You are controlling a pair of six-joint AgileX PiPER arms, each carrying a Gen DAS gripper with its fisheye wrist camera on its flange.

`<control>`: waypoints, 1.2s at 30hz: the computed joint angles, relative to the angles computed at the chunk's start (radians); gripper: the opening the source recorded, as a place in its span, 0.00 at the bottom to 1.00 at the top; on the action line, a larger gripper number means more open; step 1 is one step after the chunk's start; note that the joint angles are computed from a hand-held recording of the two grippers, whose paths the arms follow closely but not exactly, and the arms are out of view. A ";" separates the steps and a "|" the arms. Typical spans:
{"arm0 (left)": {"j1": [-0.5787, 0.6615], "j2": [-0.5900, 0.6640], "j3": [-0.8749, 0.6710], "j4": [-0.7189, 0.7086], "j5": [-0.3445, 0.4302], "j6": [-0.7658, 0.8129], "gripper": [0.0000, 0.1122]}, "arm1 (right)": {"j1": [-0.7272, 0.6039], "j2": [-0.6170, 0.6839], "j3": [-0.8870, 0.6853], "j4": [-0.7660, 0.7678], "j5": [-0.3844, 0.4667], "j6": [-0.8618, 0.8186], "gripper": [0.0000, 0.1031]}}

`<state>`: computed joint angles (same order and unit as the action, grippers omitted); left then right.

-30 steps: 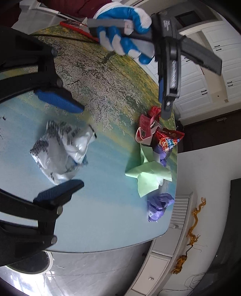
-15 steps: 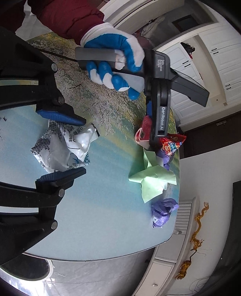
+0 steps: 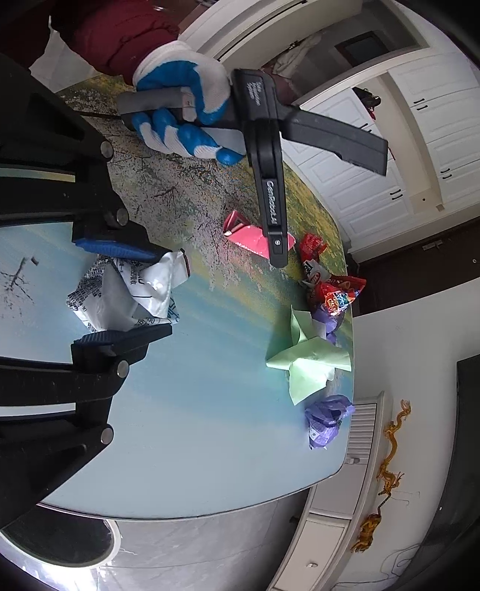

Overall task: Collect trash
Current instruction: 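Grasp pink barcode wrapper with left tool while right tool grasps white crumpled wrapper, then carry both wrappers over the bin and open both tools to drop them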

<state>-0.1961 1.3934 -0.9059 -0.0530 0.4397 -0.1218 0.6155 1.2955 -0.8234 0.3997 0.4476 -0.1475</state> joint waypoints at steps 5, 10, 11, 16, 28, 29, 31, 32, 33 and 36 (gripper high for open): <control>-0.067 -0.104 -0.009 0.048 0.038 -0.071 0.25 | -0.031 -0.111 0.045 -0.002 -0.006 0.034 0.28; -0.148 -0.136 -0.091 0.021 0.095 -0.085 0.25 | -0.115 -0.268 0.095 0.002 0.023 0.048 0.28; -0.170 -0.132 -0.114 0.012 0.106 -0.086 0.25 | -0.149 -0.301 0.104 0.017 0.035 0.032 0.28; -0.342 -0.056 -0.251 0.014 0.144 -0.147 0.25 | -0.526 -0.421 0.139 0.304 0.208 -0.293 0.28; -0.683 0.503 -0.883 0.050 0.334 -0.237 0.26 | -1.473 -0.271 0.210 0.511 0.487 -0.831 0.31; -0.696 0.551 -0.942 0.053 0.356 -0.244 0.27 | -1.484 -0.236 0.216 0.516 0.463 -0.850 0.33; -0.712 0.661 -1.083 0.027 0.416 -0.242 0.29 | -1.483 -0.177 0.224 0.515 0.399 -0.863 0.35; -0.717 0.710 -1.145 0.016 0.441 -0.243 0.31 | -1.487 -0.157 0.229 0.518 0.381 -0.873 0.39; -0.724 0.778 -1.242 0.000 0.486 -0.239 0.31 | -1.491 -0.142 0.233 0.518 0.363 -0.880 0.43; -0.735 0.959 -1.516 -0.037 0.616 -0.236 0.38 | -1.508 -0.096 0.247 0.523 0.307 -0.900 0.51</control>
<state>-0.9310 2.3521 -2.4222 -0.0898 1.0559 -0.3581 -0.8923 1.1997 -0.5763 0.9228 0.7546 -1.0479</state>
